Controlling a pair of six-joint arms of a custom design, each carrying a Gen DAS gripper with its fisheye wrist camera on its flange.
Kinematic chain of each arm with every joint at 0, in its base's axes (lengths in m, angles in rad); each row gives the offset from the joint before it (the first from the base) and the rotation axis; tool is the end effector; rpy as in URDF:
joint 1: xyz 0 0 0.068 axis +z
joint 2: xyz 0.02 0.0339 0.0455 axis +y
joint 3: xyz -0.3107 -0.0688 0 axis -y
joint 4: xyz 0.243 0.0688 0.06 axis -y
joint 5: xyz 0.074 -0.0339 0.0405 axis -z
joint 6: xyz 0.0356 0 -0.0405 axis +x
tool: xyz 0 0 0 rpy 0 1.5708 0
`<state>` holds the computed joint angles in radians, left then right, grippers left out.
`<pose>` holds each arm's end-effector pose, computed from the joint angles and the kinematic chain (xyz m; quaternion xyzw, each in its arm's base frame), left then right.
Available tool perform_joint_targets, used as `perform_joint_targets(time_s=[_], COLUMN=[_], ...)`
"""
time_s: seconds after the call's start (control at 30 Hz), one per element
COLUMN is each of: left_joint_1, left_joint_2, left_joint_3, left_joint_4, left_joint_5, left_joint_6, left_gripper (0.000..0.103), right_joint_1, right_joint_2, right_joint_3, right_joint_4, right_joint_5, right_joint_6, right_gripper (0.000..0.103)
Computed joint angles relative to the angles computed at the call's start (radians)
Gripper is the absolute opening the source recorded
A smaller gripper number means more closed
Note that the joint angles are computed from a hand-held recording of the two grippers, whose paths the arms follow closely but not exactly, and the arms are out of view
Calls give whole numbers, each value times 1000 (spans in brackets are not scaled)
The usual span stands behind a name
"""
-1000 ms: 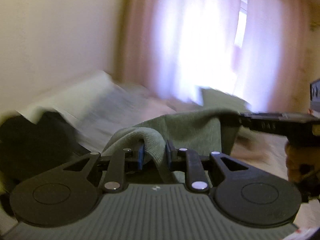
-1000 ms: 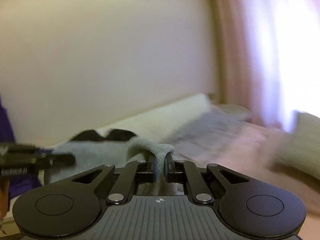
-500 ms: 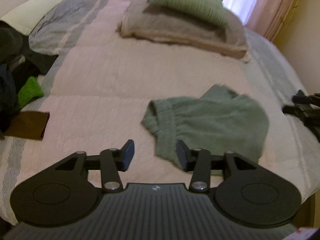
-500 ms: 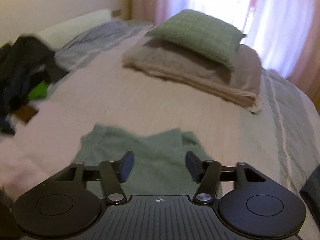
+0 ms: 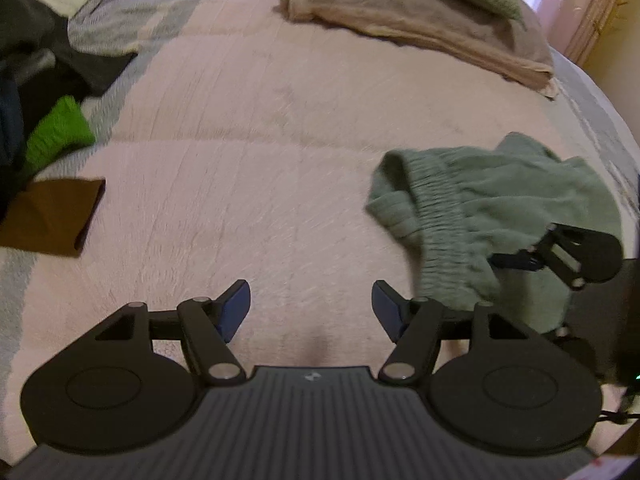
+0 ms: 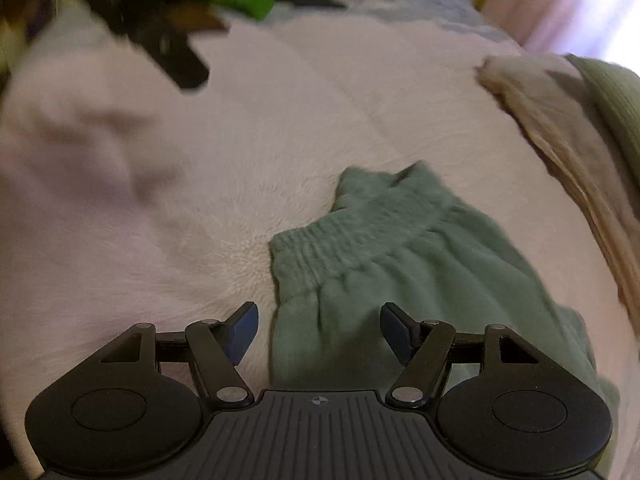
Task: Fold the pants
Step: 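Grasp the sweatpants waistband with the right gripper while the left gripper grasps it too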
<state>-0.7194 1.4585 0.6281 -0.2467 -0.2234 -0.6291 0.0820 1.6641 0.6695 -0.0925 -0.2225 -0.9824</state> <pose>0.1894 -0.1555 0.1876 0.0163 0.9639 -0.0672 0.2572 0.2806 0.0309 0.1555 -0.5125 0.8180 -0.0065 0.2612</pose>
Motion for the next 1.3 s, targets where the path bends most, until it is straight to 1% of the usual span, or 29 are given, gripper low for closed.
perform_joint_targets(time_s=[0.03, 0.1, 0.13, 0.17, 0.2, 0.23, 0.27, 0.3, 0.33, 0.4, 0.43, 0.5, 0.53, 0.57, 0.63, 0.7, 0.73, 0.77, 0.83, 0.87, 0.9, 0.97, 1.07, 1.1, 1.13, 1.17, 1.2, 1.27, 1.3], left_joint_1=[16, 46, 57, 68, 71, 81, 90, 98, 109, 129, 136, 140, 138, 138, 133, 121, 115, 111, 102, 97, 90, 75, 61, 59, 57, 51, 47, 42, 40], left_joint_2=[14, 36, 41, 42, 41, 38, 36, 37, 45, 73, 101, 170, 219, 276, 371, 461, 493, 522, 558, 558, 546, 496, 442, 438, 435, 435, 435, 444, 448], left_joint_3=[-19, -48, -55, -60, -54, -50, -43, -35, -23, 2, 21, 65, 93, 125, 174, 197, 212, 224, 244, 259, 262, 253, 292, 311, 322, 335, 342, 354, 359], left_joint_4=[31, 79, 94, 107, 106, 112, 119, 126, 140, 187, 219, 270, 295, 315, 355, 449, 471, 502, 549, 533, 531, 542, 476, 458, 452, 447, 446, 445, 436], left_joint_5=[11, 35, 48, 61, 70, 86, 101, 116, 138, 189, 214, 250, 267, 293, 325, 344, 346, 348, 351, 334, 310, 276, 260, 261, 261, 255, 251, 252, 250], left_joint_6=[4, 7, 8, 12, 11, 21, 33, 42, 50, 50, 43, 26, 13, -2, -35, -70, -82, -92, -95, -91, -84, -41, 19, 30, 42, 60, 74, 84, 83], left_gripper=[63, 63, 63, 63, 63, 63, 63, 64, 64, 65, 66, 70, 72, 74, 74, 74, 73, 69, 38, 32, 26, 24, 22, 22, 22, 22, 22, 22, 22], right_joint_1=[35, 69, 65, 53, 29, -4, -25, -67, -103, -185, -218, -288, -314, -337, -368, -388, -400, -400, -403, -405, -413, -414, -398, -391, -387, -384, -383, -376, -380], right_joint_2=[43, 109, 114, 106, 88, 60, 33, -12, -42, -73, -76, -68, -62, -52, -26, 7, 12, 7, 50, 44, 41, 59, 67, 77, 89, 101, 117, 137, 151], right_joint_3=[-38, -82, -82, -69, -45, 12, 54, 90, 132, 261, 321, 421, 452, 478, 514, 540, 542, 536, 572, 546, 542, 558, 539, 537, 536, 539, 548, 545, 561], right_joint_4=[107, 255, 272, 242, 197, 88, 18, -48, -109, -246, -295, -352, -368, -382, -398, -406, -407, -399, -388, -370, -378, -393, -352, -346, -340, -341, -351, -324, -333], right_joint_5=[48, 110, 110, 98, 72, 35, 3, -49, -87, -151, -171, -199, -206, -214, -221, -237, -247, -248, -254, -255, -257, -248, -202, -186, -180, -180, -186, -181, -189], right_joint_6=[-10, -93, -138, -156, -133, -98, -74, -57, -28, 98, 152, 243, 261, 269, 266, 271, 271, 281, 306, 317, 320, 314, 316, 324, 335, 343, 343, 334, 328], right_gripper=[71, 79, 78, 73, 43, 35, 32, 24, 18, 14, 13, 13, 12, 12, 12, 12, 12, 12, 13, 13, 13, 15, 30, 41, 54, 59, 61, 61, 60])
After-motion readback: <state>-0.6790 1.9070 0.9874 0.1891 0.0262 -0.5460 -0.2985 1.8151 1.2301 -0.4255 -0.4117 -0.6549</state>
